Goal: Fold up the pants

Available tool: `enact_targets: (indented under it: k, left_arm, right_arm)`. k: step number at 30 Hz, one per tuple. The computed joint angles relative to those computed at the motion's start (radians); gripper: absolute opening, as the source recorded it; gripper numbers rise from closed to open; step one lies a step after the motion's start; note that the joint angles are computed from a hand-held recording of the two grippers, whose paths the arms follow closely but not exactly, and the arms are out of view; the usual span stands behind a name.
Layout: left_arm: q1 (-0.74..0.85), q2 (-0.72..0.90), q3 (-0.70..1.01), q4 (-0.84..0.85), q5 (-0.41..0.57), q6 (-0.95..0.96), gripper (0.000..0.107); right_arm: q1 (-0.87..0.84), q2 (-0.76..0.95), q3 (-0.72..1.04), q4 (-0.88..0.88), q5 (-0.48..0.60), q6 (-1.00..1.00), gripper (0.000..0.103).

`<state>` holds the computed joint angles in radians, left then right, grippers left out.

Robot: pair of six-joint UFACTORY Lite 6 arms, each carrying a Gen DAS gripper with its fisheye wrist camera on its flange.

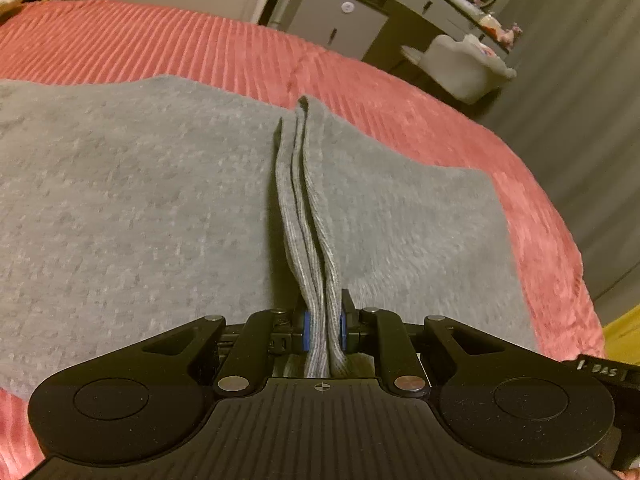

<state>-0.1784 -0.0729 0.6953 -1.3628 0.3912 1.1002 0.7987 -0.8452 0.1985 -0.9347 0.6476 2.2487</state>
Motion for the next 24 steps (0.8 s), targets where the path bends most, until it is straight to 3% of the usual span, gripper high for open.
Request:
enact_targets:
  k: [3,7,9,10,12,13,14,17,19,21,22,23,24]
  left_arm:
    - [-0.007,-0.003,-0.016,0.004,-0.023,-0.001,0.015]
    - [-0.012,-0.034,-0.040,0.055,-0.081,-0.021,0.014]
    - [0.032,-0.037,-0.044,0.041,-0.036,0.008,0.014]
    - [0.045,-0.042,-0.048,0.042,-0.030,0.003,0.014]
    - [0.074,-0.059,-0.067,-0.004,-0.011,0.055,0.015]
    - [0.089,-0.068,-0.075,-0.032,0.003,0.074,0.015]
    - [0.097,-0.079,-0.082,-0.052,-0.003,0.082,0.015]
    - [0.113,-0.076,-0.085,-0.156,-0.039,0.162,0.028]
    - [0.123,-0.039,-0.058,-0.203,-0.022,0.194,0.034]
    - [0.123,0.007,-0.010,-0.209,-0.001,0.190,0.046]
    - [0.121,0.023,0.009,-0.221,0.007,0.191,0.050]
    - [0.119,0.037,0.026,-0.239,0.020,0.204,0.056]
    - [0.109,0.054,0.048,-0.251,0.020,0.213,0.058]
  right_arm:
    - [-0.083,0.098,0.046,0.086,-0.069,-0.150,0.015]
    - [-0.067,0.201,0.116,0.105,-0.040,-0.220,0.018]
    - [-0.048,0.203,0.128,0.122,-0.023,-0.261,0.022]
    - [-0.037,0.188,0.131,0.139,-0.014,-0.279,0.029]
    - [-0.022,0.090,0.118,0.232,0.025,-0.387,0.053]
    - [0.012,0.035,0.113,0.243,0.064,-0.394,0.071]
    - [0.076,-0.022,0.111,0.226,0.124,-0.367,0.075]
    - [0.260,-0.122,0.141,0.156,0.347,-0.293,0.075]
    - [0.308,-0.132,0.150,0.075,0.419,-0.258,0.075]
    - [0.216,-0.040,0.162,-0.004,0.332,-0.279,0.074]
    - [0.164,0.030,0.175,-0.041,0.269,-0.283,0.068]
    - [0.119,0.130,0.189,-0.115,0.203,-0.253,0.051]
    - [0.081,0.220,0.203,-0.186,0.141,-0.222,0.042]
